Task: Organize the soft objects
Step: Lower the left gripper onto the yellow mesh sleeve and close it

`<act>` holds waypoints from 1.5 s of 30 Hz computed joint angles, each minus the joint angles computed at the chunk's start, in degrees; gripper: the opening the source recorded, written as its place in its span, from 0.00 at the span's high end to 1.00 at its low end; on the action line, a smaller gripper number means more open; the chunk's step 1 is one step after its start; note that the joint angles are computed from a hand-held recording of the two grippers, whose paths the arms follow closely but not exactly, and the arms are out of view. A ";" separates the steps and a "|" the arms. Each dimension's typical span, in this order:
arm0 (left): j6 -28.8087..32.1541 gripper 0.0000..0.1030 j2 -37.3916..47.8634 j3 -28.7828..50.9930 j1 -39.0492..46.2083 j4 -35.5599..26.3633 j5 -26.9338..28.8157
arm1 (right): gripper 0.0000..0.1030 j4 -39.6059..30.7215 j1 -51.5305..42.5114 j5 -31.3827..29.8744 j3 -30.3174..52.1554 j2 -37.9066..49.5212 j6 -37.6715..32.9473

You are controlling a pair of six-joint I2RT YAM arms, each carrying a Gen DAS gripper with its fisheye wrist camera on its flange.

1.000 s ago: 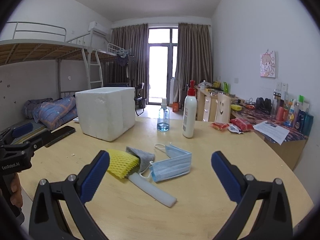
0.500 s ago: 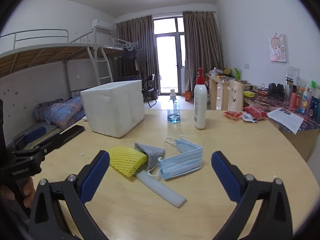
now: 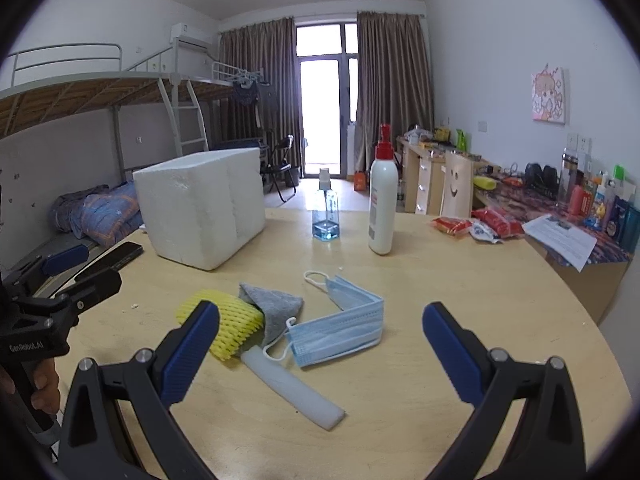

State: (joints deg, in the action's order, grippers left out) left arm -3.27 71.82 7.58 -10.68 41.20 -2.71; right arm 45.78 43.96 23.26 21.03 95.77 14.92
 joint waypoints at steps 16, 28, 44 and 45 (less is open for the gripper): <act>2.01 0.01 13.87 12.69 1.50 -8.86 5.33 | 0.00 -14.85 -4.87 -5.70 10.17 4.47 1.90; 4.48 0.01 22.34 21.70 1.47 -17.06 7.33 | 0.00 -21.17 -7.89 -9.66 15.99 9.35 3.26; 5.42 0.16 32.00 31.28 3.38 -29.29 9.67 | 0.00 -22.70 -9.53 -11.37 18.22 11.31 2.88; 5.72 0.18 31.74 30.90 3.35 -29.02 9.87 | 0.00 -22.88 -9.64 -11.38 18.44 11.53 2.96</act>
State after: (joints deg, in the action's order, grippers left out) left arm 2.45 103.57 38.48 -7.33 12.19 7.16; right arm 22.90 34.32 11.88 39.47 107.31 17.88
